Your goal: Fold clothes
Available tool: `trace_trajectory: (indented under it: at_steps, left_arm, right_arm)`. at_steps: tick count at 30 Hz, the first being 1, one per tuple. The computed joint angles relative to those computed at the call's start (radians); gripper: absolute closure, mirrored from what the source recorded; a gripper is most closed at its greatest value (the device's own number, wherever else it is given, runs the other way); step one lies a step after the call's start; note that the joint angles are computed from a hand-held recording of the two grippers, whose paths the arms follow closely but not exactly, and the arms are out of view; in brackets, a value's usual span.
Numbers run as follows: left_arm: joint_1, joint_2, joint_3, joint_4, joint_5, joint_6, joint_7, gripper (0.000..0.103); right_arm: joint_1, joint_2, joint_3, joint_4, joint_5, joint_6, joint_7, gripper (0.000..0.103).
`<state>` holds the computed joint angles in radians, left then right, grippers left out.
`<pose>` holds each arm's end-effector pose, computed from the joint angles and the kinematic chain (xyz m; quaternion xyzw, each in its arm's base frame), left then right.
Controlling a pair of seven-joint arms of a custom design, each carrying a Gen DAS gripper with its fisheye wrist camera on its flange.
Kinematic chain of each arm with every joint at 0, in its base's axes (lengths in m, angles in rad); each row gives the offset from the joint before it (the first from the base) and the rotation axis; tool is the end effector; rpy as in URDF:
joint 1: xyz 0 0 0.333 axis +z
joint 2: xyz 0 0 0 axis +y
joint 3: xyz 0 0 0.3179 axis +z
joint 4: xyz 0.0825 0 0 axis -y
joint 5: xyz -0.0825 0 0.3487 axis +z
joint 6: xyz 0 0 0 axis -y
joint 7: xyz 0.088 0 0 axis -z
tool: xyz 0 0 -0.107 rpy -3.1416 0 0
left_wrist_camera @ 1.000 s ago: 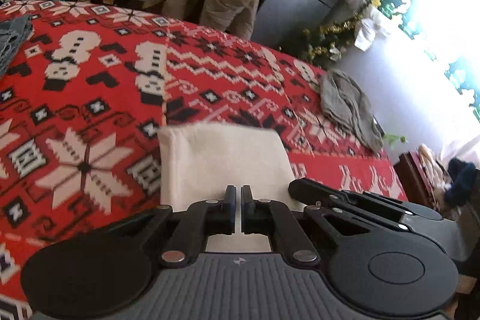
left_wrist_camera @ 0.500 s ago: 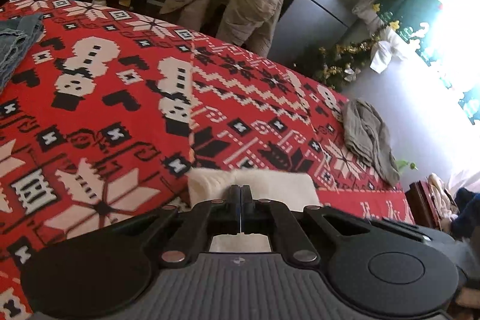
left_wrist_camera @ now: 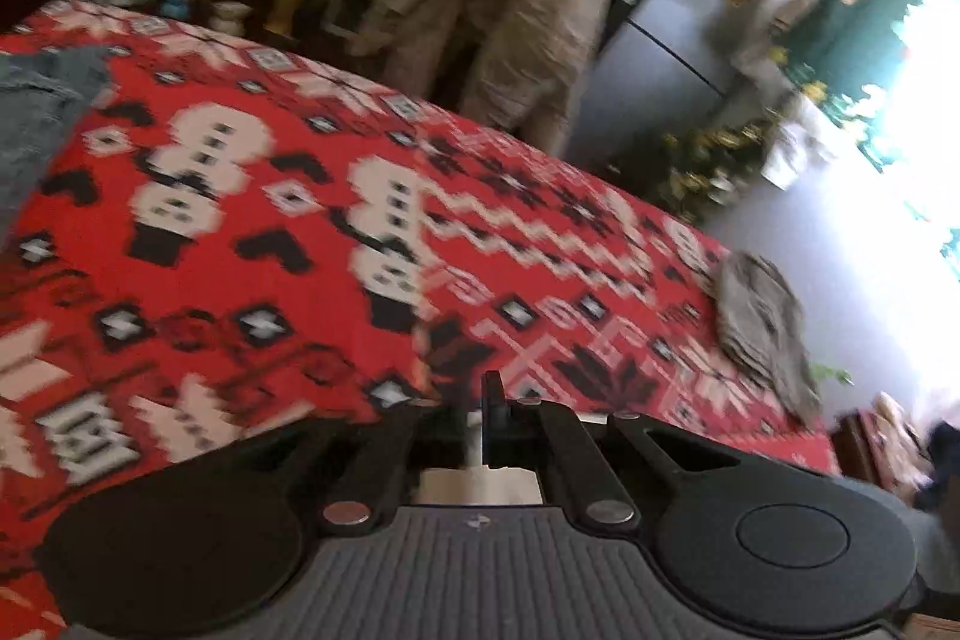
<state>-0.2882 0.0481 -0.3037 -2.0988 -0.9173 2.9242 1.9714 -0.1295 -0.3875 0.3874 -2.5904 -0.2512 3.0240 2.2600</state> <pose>0.4931 -0.2685 0.4911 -0.5869 0.6887 -0.4253 0.0157 0.4066 0.1390 0.4932 -0.5954 0.6990 -0.2402 0.3150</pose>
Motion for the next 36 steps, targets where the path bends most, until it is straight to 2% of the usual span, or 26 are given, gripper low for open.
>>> trace_trajectory:
  at_steps: [3, 8, 10, 13, 17, 21, 25, 32, 36]
  left_arm:
    - [0.016, -0.041, 0.01, 0.0, -0.179, -0.087, 0.141, 0.1]
    - [-0.02, -0.11, 0.047, -0.037, -0.273, -0.228, 0.246, 0.1]
    - [-0.04, -0.132, 0.048, -0.065, -0.238, -0.261, 0.239, 0.1]
    - [-0.071, -0.172, 0.043, -0.131, -0.136, -0.259, 0.178, 0.1]
    - [-0.108, -0.246, 0.076, -0.218, -0.131, -0.264, 0.166, 0.1]
    - [-0.128, -0.313, 0.114, -0.279, -0.101, -0.306, 0.124, 0.1]
    - [-0.151, -0.37, 0.13, -0.331, -0.033, -0.318, 0.096, 0.1]
    - [-0.2, -0.439, 0.162, -0.399, 0.035, -0.3, 0.059, 0.1]
    - [-0.216, -0.459, 0.176, -0.417, 0.071, -0.295, 0.027, 0.1]
  right_arm:
    - [0.017, -0.068, -0.039, -0.051, 0.027, -0.019, -0.006, 0.091]
    - [0.12, -0.183, -0.135, -0.145, 0.128, -0.049, -0.1, 0.091]
    - [0.164, -0.215, -0.151, -0.165, 0.17, -0.08, -0.138, 0.091]
    - [0.181, -0.285, -0.123, -0.2, 0.197, -0.127, -0.161, 0.091]
    - [0.244, -0.401, -0.123, -0.248, 0.243, -0.228, -0.179, 0.091]
    - [0.315, -0.532, -0.131, -0.296, 0.286, -0.343, -0.195, 0.091]
    - [0.349, -0.631, -0.13, -0.317, 0.314, -0.423, -0.199, 0.092]
    - [0.344, -0.697, -0.106, -0.318, 0.329, -0.462, -0.187, 0.092]
    - [0.332, -0.657, -0.088, -0.323, 0.319, -0.37, -0.194, 0.093]
